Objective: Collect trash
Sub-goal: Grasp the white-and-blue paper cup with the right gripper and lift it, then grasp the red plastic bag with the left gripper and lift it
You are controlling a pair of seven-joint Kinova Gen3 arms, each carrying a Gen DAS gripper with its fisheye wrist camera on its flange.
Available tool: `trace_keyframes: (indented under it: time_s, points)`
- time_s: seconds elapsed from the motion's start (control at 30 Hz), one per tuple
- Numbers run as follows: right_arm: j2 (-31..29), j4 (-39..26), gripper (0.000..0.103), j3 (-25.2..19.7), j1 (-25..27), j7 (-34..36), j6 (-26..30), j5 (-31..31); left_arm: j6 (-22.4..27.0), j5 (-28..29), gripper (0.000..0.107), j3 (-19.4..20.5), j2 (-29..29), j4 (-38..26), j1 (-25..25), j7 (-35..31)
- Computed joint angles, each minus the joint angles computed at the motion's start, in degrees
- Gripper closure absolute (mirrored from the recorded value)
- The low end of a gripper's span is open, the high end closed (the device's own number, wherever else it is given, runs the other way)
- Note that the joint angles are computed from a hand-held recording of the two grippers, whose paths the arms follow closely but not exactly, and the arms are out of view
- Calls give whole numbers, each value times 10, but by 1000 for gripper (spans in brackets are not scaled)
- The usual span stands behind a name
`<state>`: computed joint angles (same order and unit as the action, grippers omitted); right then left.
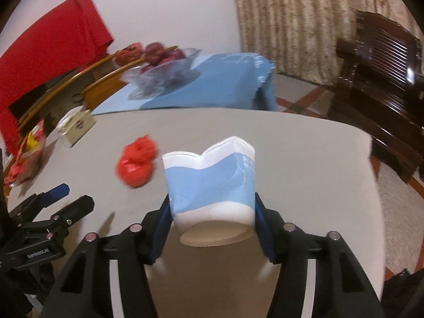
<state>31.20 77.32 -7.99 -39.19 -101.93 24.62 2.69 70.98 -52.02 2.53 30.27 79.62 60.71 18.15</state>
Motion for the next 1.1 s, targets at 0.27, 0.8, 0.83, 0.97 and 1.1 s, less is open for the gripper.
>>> trace_keyframes:
  time_s: [0.27,0.8,0.83,0.97,1.1]
  points:
    - [20,-24,46,21,7,-16,10,9,-44,50,17,-15,44,-75,-67,-115]
    - [-31,49,46,2,25,-6,-36,-4,-65,117,66,-50,46,-92,-63,-158]
    - [-38,58,46,0,28,-6,-42,-6,-63,113,67,-50,45,-91,-56,-150]
    - [-75,100,46,-9,40,-3,-64,-13,-28,91,67,-43,50,-117,-20,-143]
    - [-112,144,46,-20,53,0,-78,-25,15,77,67,-38,64,-164,16,-148]
